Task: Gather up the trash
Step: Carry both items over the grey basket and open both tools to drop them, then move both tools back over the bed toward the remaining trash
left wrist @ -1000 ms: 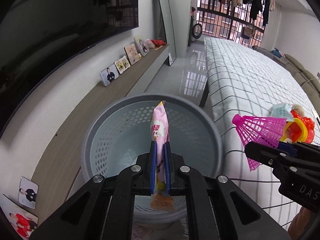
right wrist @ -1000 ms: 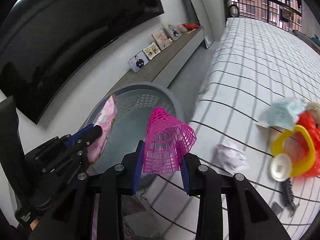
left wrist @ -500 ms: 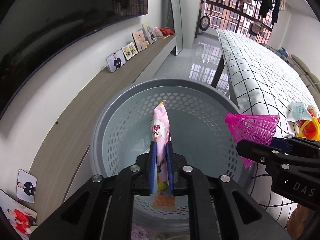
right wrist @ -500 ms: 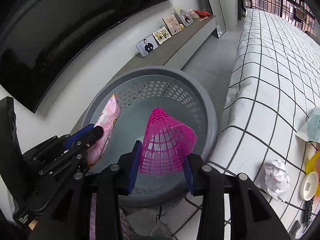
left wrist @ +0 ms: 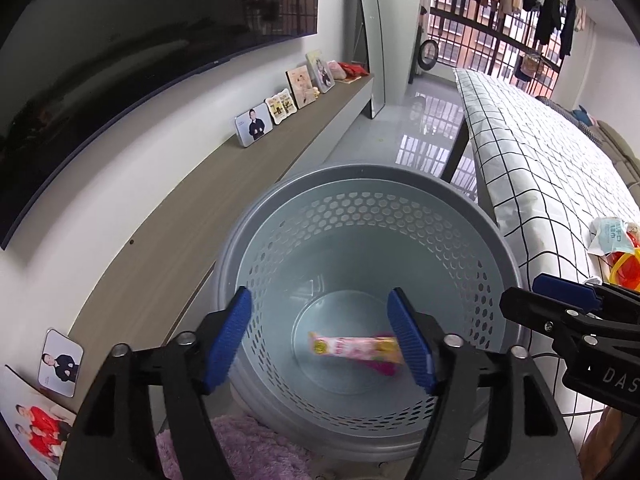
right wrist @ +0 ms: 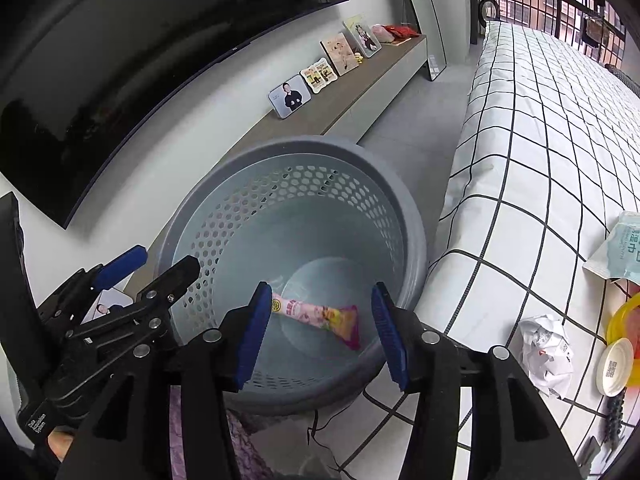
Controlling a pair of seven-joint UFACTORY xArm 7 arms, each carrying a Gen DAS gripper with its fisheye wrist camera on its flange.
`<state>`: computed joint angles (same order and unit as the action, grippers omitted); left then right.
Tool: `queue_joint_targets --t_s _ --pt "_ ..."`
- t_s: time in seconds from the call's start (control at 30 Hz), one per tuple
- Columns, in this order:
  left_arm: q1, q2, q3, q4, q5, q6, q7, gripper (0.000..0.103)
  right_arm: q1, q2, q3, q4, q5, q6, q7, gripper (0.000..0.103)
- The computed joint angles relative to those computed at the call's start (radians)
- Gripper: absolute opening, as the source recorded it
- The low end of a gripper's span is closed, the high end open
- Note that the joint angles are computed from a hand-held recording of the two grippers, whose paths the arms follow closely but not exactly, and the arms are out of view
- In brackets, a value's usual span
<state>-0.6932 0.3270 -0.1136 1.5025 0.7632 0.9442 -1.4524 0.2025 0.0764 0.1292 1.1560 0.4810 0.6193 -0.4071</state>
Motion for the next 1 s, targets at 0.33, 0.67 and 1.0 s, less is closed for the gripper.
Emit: queue_joint_targets --t_s 0.33,0.67,1.0 --pt "-0.015 -0.026 -0.011 -0.01 0.026 0.068 -0.029 0.089 0.006 -0.042 -0.003 -0.048 0.01 -0.041 -0.007 0.056" --pt "-0.031 -0.051 -0.033 -0.003 0.058 0.125 -0.053 0.095 0.013 -0.121 -0.027 -0.112 0.038 -0.056 -0.033 0.058" --pt "-0.069 -0.038 -0.052 0.048 0.082 0.18 -0.068 0.096 0.021 -0.242 -0.072 -0.215 0.055 -0.077 -0.055 0.063"
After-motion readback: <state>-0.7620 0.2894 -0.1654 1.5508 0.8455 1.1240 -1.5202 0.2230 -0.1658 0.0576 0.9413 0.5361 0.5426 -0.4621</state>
